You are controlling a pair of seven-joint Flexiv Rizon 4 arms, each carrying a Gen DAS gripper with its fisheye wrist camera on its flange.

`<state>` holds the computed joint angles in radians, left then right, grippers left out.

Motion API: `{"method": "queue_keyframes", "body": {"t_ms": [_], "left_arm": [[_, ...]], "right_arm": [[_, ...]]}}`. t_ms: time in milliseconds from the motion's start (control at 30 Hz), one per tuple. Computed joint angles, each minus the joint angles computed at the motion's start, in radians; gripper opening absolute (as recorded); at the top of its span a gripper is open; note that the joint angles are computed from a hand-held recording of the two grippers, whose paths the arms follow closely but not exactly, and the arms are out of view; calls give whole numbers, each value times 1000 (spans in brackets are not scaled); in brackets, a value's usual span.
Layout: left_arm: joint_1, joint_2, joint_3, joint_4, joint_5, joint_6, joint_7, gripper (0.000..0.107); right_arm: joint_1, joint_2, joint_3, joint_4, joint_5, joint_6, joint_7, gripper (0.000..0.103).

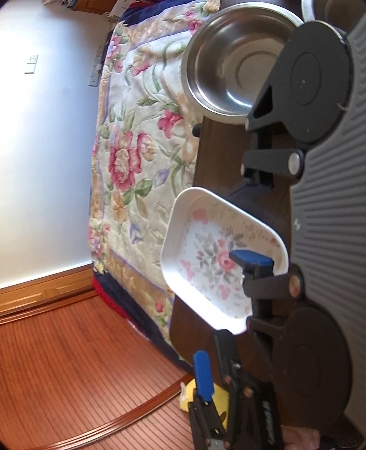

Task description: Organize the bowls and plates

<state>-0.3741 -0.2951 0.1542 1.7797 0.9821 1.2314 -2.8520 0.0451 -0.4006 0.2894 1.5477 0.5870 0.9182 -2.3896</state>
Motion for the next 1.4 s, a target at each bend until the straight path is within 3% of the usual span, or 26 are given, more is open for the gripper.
{"method": "queue_keyframes", "body": {"t_ms": [133, 567, 733, 1033, 1400], "left_arm": [[17, -17, 8, 5, -19, 18, -1, 33], [19, -69, 47, 9, -125, 98, 79, 20], [26, -82, 57, 34, -210, 150, 148, 19], [-19, -70, 100, 55, -256, 143, 210, 20], [-43, 8, 95, 117, -217, 124, 165, 20]], "right_arm": [[13, -10, -11, -8, -44, -24, 6, 33], [32, -26, -16, -16, -115, -50, 25, 33], [42, -31, -19, -13, -143, -54, 47, 30], [39, -20, -16, -7, -150, -88, 49, 30], [6, 14, -3, 21, -67, -90, -22, 28]]}}
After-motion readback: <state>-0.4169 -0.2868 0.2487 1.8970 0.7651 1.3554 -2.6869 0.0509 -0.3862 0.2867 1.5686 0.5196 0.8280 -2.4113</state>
